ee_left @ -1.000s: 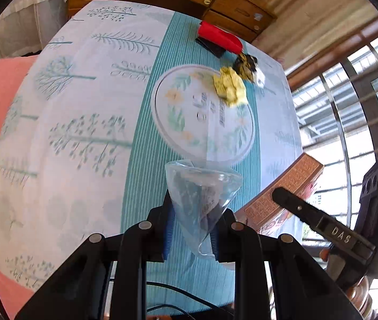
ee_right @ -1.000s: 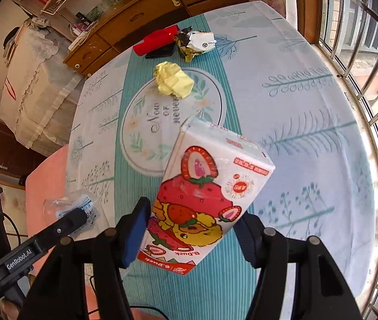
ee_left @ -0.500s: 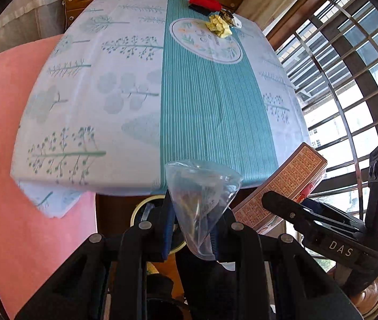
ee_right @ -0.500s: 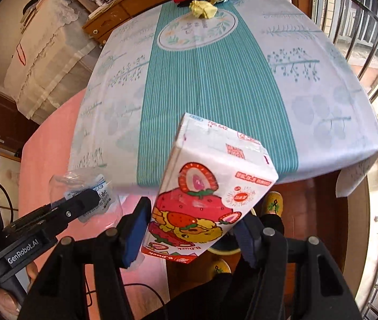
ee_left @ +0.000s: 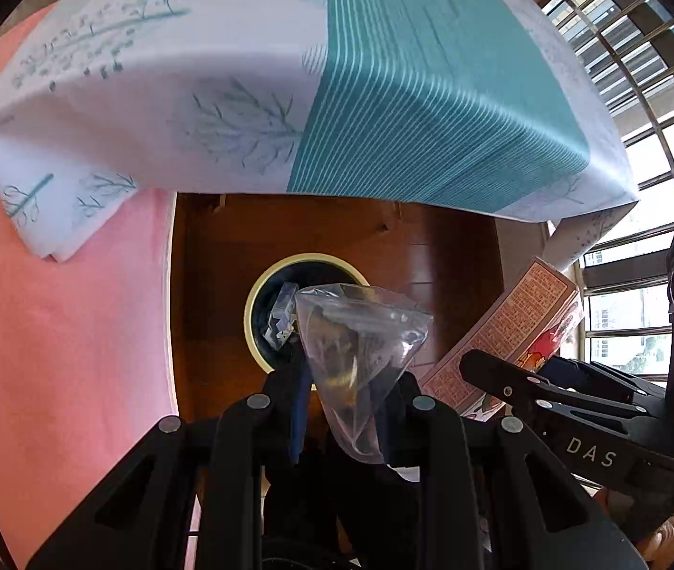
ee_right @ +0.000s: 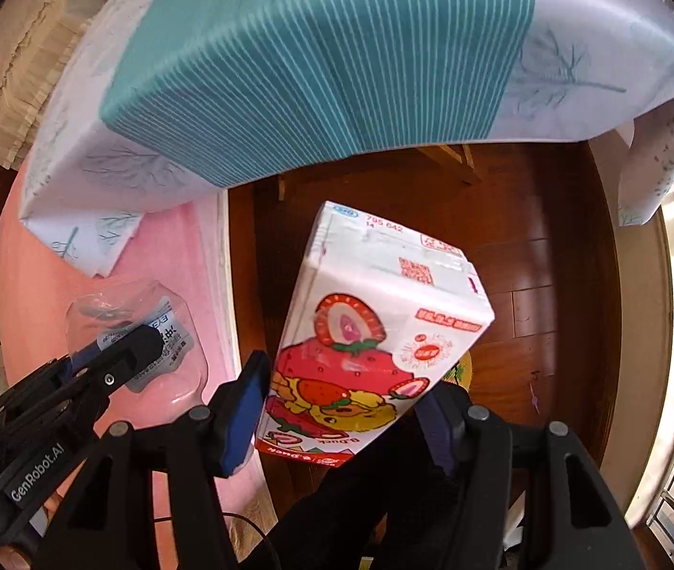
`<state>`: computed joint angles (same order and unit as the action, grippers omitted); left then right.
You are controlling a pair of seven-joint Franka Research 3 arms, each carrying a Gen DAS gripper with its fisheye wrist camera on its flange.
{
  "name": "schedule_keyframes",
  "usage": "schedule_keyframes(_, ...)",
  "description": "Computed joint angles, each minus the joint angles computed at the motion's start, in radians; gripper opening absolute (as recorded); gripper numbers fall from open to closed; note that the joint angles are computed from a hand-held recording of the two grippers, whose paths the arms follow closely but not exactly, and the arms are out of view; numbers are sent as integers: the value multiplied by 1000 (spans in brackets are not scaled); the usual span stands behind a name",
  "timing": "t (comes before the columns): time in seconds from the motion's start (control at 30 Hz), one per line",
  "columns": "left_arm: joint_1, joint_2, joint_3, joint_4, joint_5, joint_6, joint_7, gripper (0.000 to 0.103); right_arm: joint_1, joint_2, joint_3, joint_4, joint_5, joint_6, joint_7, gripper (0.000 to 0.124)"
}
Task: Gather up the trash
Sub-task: 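Open both tools over the bin to drop the bag and carton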
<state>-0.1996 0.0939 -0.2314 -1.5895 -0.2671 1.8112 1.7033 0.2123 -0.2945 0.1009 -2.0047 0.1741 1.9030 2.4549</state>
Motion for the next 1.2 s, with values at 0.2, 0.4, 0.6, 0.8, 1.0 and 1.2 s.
schedule_keyframes(0.2,-29,18,-16,-211,52,239,12,22,-2,39,-7,-209,19,217,-29,60)
schedule_keyframes(0.4,-46,100,-26,-279,139,389,2,53,12,124,-25,-333,80,406,-101,62)
schedule_keyframes(0.6,-40,177,-23,-269,208,413,-81,84,13,169,-28,-373,47,448,-90,70)
schedule_keyframes(0.8,-40,165,-28,-273,253,410,-150,84,15,154,-32,-372,40,435,-100,70)
schedule_keyframes(1.0,-34,112,-31,-285,255,403,-145,84,15,101,-17,-378,13,444,-69,70)
schedule_keyframes(1.2,-39,44,-27,-285,257,364,-141,84,10,57,-4,-337,-23,387,-32,70)
